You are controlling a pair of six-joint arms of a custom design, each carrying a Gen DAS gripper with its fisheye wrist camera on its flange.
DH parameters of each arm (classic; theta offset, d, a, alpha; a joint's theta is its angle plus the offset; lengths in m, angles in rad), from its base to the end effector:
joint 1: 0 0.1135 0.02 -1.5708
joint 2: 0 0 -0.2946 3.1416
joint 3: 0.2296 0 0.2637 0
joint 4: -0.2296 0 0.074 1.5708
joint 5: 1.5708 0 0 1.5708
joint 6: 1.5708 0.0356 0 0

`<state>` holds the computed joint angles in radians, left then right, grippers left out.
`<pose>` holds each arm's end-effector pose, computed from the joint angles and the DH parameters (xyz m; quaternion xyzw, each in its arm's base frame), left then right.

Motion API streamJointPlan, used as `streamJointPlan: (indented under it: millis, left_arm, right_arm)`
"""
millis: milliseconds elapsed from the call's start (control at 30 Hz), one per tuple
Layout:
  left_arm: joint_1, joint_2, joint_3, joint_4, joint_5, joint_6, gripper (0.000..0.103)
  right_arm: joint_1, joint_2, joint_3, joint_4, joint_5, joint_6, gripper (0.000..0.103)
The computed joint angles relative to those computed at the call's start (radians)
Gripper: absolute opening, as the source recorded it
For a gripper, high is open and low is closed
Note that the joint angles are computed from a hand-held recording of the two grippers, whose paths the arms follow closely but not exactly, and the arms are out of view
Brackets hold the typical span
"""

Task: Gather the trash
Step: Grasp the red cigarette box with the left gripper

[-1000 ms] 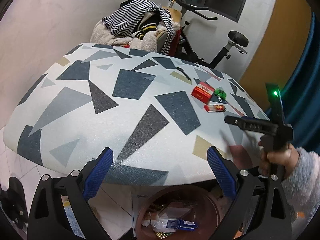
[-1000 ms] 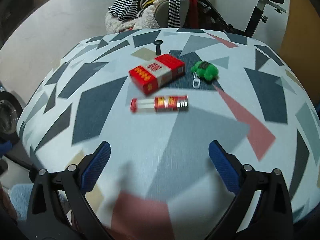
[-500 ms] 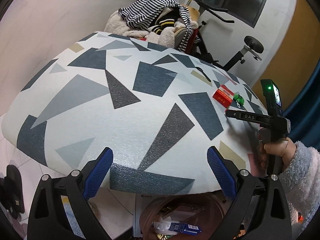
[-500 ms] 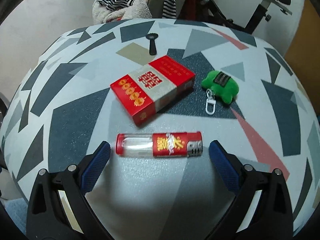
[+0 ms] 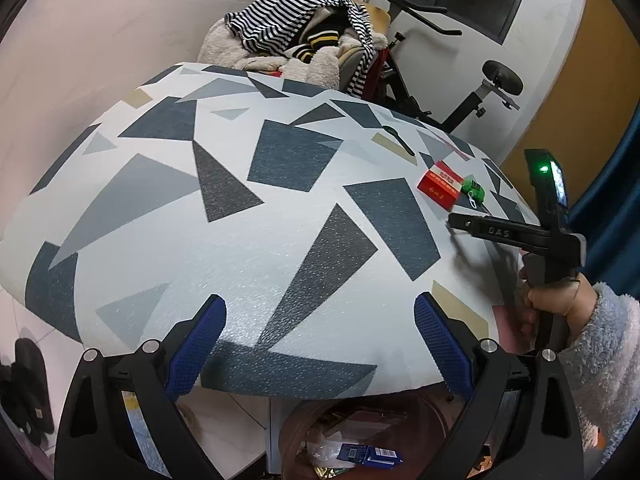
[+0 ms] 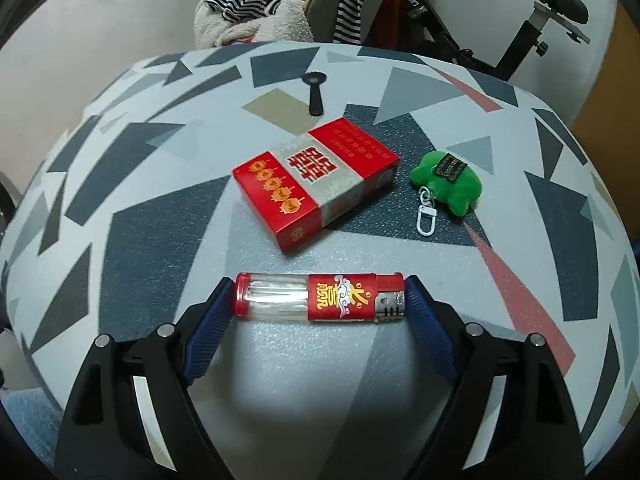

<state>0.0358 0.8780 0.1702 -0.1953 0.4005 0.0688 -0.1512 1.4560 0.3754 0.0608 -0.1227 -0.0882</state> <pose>0.1325 -0.0091 0.1350 0.0805 0.9247 -0.1709 0.3305 0.2155 -0.0284 0.1147 0.0136 0.9605 0.0262 0.2766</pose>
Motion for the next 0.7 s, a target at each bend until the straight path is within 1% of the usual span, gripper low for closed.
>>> streamJointPlan:
  millis: [67, 167, 300, 367, 433, 500, 567, 700]
  left_arm:
    - [-0.03, 0.03, 0.013, 0.018, -0.01, -0.014, 0.093]
    - [-0.118, 0.129, 0.052, 0.082, -0.034, -0.05, 0.093]
    - [-0.29, 0.329, 0.149, 0.219, -0.075, -0.1, 0.093]
    - [-0.363, 0.445, 0.22, 0.28, -0.087, -0.099, 0.093]
    - [-0.418, 0.576, 0.318, 0.315, -0.077, -0.102, 0.093]
    - [-0.447, 0.694, 0.419, 0.322, -0.04, -0.114, 0.093]
    - [-0.492, 0.811, 0.531, 0.319, -0.026, -0.132, 0.093]
    - [-0.594, 0.985, 0.732, 0.233, -0.122, -0.11, 0.093]
  right_arm:
    - [-0.043, -0.048, -0.016, -0.02, -0.044, -0.018, 0.083]
    - [-0.111, -0.098, -0.03, -0.05, -0.091, -0.058, 0.083]
    - [-0.257, -0.153, -0.031, -0.12, -0.176, -0.138, 0.083]
    - [-0.339, -0.175, -0.027, -0.152, -0.212, -0.184, 0.083]
    - [-0.406, -0.188, -0.023, -0.174, -0.24, -0.226, 0.083]
    - [-0.47, -0.187, -0.018, -0.192, -0.269, -0.266, 0.083]
    - [-0.518, -0.167, -0.007, -0.2, -0.292, -0.3, 0.083]
    - [-0.617, -0.143, 0.01, -0.232, -0.339, -0.369, 0.083]
